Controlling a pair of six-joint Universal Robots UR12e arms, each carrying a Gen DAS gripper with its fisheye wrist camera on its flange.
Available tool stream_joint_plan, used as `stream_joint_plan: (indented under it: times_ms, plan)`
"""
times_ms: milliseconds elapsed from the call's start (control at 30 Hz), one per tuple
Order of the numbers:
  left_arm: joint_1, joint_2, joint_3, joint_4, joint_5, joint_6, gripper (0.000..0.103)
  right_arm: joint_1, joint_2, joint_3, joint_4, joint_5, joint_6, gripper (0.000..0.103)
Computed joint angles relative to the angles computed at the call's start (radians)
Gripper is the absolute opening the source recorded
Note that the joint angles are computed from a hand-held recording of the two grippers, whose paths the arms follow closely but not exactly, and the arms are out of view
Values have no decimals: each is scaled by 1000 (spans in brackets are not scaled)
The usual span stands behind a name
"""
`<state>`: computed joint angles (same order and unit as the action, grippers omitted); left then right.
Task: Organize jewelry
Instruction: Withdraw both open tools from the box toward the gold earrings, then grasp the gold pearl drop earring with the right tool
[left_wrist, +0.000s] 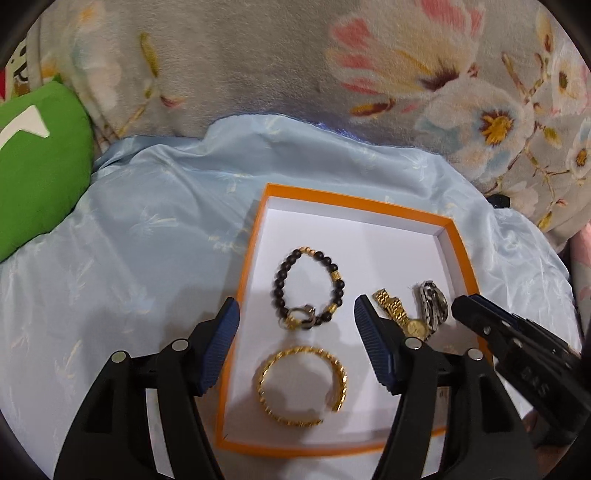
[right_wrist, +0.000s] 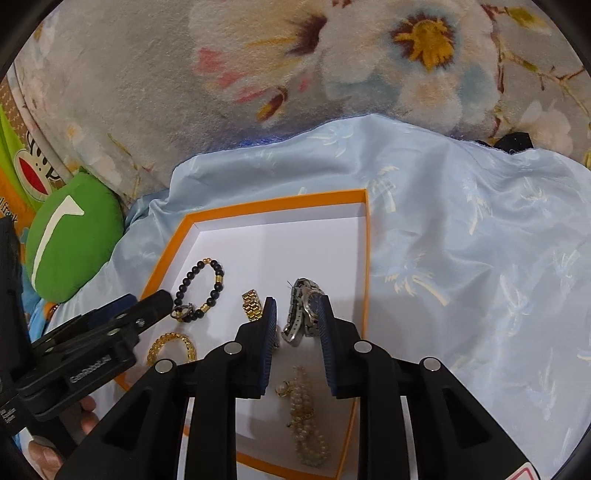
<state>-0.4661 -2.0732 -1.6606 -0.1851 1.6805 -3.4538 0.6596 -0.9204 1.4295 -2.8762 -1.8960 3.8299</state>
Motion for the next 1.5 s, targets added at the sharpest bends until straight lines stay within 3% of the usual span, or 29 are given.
stream_joint_plan:
  times_ms: [67, 333, 633, 767, 933, 1167, 1500]
  plan:
    - [-2, 18, -27, 15, 13, 7, 63, 5, -9, 17, -8, 6, 1, 22]
    - [-11, 108, -171, 37, 22, 14, 63, 97, -75, 121, 8, -126, -50, 22]
    - [-39, 219, -356, 74, 40, -23, 63, 186, -146, 275, -61, -89, 85, 22]
    - [-60, 248, -411, 93, 63, -52, 63, 214, -143, 284, -59, -77, 114, 22]
    - [-71, 267, -440, 98, 73, -76, 63, 248, -133, 264, -17, -139, 120, 22]
    - [-88, 269, -448, 105, 106, -81, 70, 253, -128, 260, -29, -118, 136, 22]
    - [-73, 272, -454, 100, 73, -108, 70, 239, -75, 177, -31, -73, 90, 22]
